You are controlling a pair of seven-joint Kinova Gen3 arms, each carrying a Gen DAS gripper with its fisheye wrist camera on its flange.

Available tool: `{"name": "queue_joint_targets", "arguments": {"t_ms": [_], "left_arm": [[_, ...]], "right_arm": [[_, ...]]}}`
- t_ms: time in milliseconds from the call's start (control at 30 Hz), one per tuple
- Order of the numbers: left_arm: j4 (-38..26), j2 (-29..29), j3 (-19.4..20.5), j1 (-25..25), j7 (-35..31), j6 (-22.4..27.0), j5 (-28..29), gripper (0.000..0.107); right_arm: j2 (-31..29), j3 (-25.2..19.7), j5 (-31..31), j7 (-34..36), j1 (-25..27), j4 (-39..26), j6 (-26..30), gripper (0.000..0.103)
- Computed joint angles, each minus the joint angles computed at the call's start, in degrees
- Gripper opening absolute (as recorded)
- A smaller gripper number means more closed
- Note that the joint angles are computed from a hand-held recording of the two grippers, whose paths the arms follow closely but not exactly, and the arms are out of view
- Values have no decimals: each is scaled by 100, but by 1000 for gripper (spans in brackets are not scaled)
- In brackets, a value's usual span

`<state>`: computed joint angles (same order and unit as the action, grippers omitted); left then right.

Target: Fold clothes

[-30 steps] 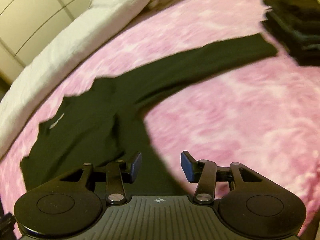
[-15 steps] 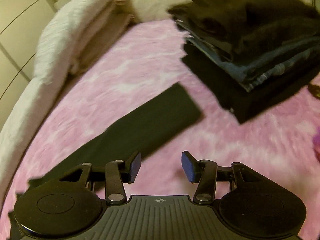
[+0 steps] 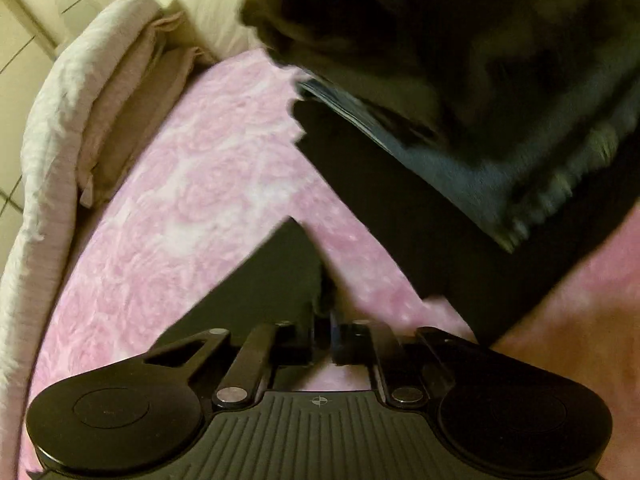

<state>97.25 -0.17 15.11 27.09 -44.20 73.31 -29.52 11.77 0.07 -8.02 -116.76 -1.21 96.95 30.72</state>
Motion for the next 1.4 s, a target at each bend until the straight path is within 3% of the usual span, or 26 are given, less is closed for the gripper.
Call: {"name": "queue_joint_targets", "arguments": {"t_ms": [67, 200, 300, 367, 467, 567, 667, 733, 767, 800, 867, 933, 1033, 1100, 1200, 1267, 1400], "left_arm": [[140, -203, -12, -30, 133, 15, -14, 58], [545, -803, 57, -279, 282, 8, 83, 58], [921, -1478, 359, -1016, 21, -89, 399, 58], [1166, -1990, 271, -1301, -310, -144, 613, 58], [1534, -2786, -361, -1133, -777, 8, 724, 58], [1746, -3582, -1009, -783, -1039, 588, 560, 58], [1823, -4364, -1495, -996, -1586, 1181, 440, 58], [1837, -4729, -1816, -1191, -1969, 1412, 346, 58], [1830, -4891, -1989, -1313, -2192, 1503, 295, 58], [1830, -5048, -2184, -1429, -2425, 1555, 238, 58], [1855, -5231, -2529, -1724, -2891, 1476, 198, 58], [1925, -5259, -2889, -2028, -3357, 1211, 240, 58], [2010, -5066, -3332, -2419, -4056, 577, 538, 58], [2144, -4960, -3512, -2332, -4243, 146, 684, 58], [2312, -4621, -3824, -1599, -3973, -553, 780, 58], [2321, -4230, -4291, -1068, -3989, -1019, 987, 57], [2442, -3410, -5353, -124, -3627, -1951, 1243, 40]], "right_arm": [[-155, -98, 26, 409, -128, -117, 30, 5], [-467, 242, -349, 1326, -1136, -415, 63, 5], [-630, 213, -463, 1831, -1932, -679, -116, 5], [-770, -44, -93, 1767, -2463, -780, -382, 5], [-962, -570, 606, 1423, -3259, -661, -876, 5], [-811, -1109, 1305, 765, -4056, -550, -1139, 5], [-157, -1497, 2004, 227, -4852, -728, -1223, 5], [374, -1558, 2454, 47, -5383, -986, -941, 6], [639, -1507, 2617, 58, -5648, -1126, -710, 14], [874, -1397, 2688, 81, -5914, -1317, -477, 30], [1025, -1195, 2560, 187, -6279, -1564, -38, 43], [908, -1256, 2265, 414, -6235, -1551, 97, 48], [745, -1571, 2291, 401, -5997, -1563, 428, 52], [653, -1767, 2404, 259, -5807, -1627, 863, 53], [442, -2399, 2867, -295, -5137, -1481, 1436, 54], [351, -2662, 3070, -592, -4755, -1431, 1764, 54], [72, -2753, 2988, -650, -4214, -1218, 2090, 55]]}}
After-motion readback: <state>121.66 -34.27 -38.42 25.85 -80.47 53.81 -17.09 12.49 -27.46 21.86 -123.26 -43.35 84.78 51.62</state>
